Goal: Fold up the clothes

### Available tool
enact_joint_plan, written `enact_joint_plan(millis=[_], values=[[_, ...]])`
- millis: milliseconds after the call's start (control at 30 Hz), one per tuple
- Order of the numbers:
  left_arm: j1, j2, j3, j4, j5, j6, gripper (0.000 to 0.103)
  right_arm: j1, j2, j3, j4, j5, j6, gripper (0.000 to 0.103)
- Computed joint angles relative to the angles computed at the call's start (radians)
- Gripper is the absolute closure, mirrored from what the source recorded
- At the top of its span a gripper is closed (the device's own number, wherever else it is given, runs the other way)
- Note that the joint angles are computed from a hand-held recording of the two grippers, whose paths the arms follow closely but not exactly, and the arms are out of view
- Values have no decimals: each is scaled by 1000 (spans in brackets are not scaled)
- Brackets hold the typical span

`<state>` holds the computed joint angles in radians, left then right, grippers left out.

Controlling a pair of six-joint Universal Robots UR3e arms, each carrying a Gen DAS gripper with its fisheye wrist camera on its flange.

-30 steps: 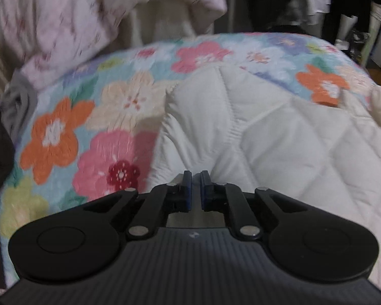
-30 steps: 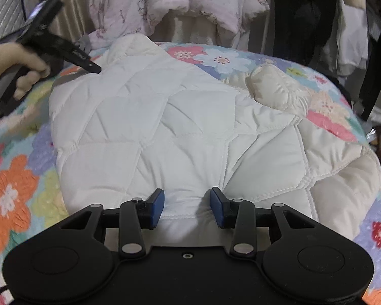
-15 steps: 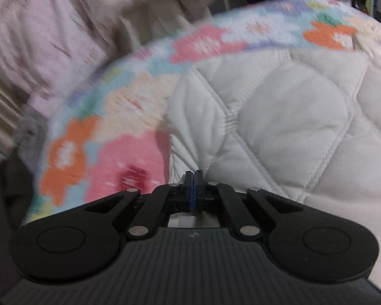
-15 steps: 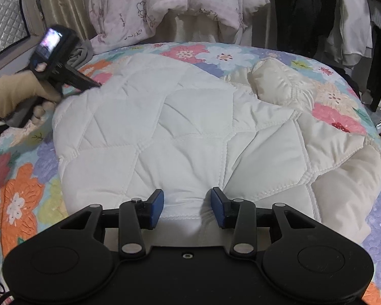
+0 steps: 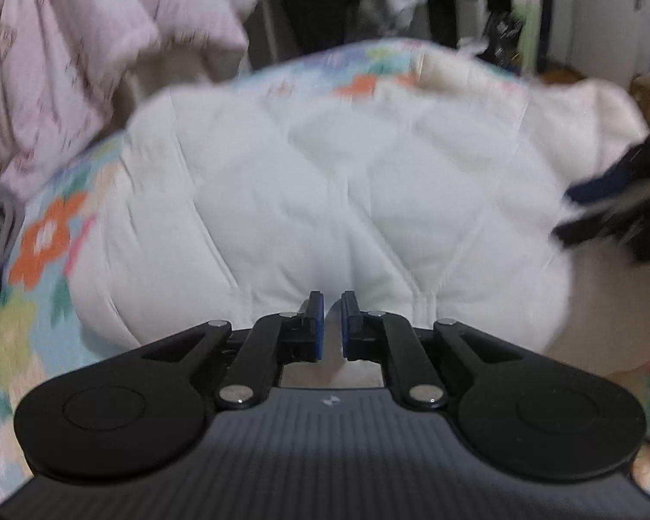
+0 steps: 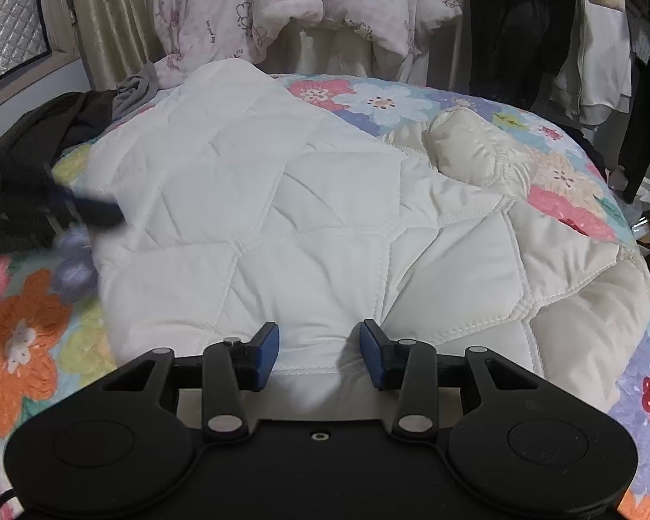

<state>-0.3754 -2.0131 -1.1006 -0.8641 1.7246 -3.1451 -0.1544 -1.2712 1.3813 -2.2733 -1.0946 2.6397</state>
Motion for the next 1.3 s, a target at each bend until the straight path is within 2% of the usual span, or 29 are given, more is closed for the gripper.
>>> enact_joint_plan(millis=[33,100,133,167,200,233,333,367,433,567,633,700,733,767,800,900,967,1033,1100,1167,1267,1300], values=[[-6,-6,-19,25,10,-22,96,-15,-30,8,27,11,2,56],[-8,-5,-40,58,15,-65,96,-80,-149,103,44,56,40,43],[-8,3,-48,68,14,-81,96,-128,-227,176,41,88,64,41],[-9,16,-65,84,17,-91,95,-195,-316,259,55,142,81,36],[-14,31,-88,108,28,-90,95,-269,-390,320,105,205,85,27],[-25,49,-116,136,46,-85,95,-348,-458,376,170,265,101,23],[-44,121,-241,233,61,-101,88,-557,-601,493,389,393,128,22],[-35,150,-294,274,39,-123,82,-588,-607,515,414,412,134,22],[3,211,-398,336,-27,-185,73,-586,-562,519,397,417,176,22],[138,324,-590,435,-192,-325,72,-505,-415,506,102,368,377,22],[188,360,-651,464,-207,-365,72,-471,-331,478,-9,326,437,22],[217,374,-679,464,-161,-343,72,-361,-220,384,-121,109,404,9],[231,378,-688,457,-140,-321,74,-328,-173,342,-131,53,364,7],[257,389,-704,451,-143,-319,74,-337,-140,312,-106,81,352,6],[293,411,-738,471,-188,-327,74,-361,-112,286,-67,137,345,6],[427,460,-889,661,-424,-422,72,-466,-26,249,34,344,351,6],[506,426,-986,862,-578,-573,72,-528,6,298,39,468,381,6],[550,361,-1024,1004,-664,-711,72,-569,31,340,70,555,400,6],[550,304,-1024,1096,-681,-786,72,-548,51,317,66,530,390,6],[531,263,-985,1105,-675,-782,72,-506,83,284,-27,498,437,6],[492,216,-912,1077,-634,-776,72,-482,141,280,-132,562,531,4],[486,203,-903,1100,-628,-797,69,-482,162,287,-178,579,568,3]])
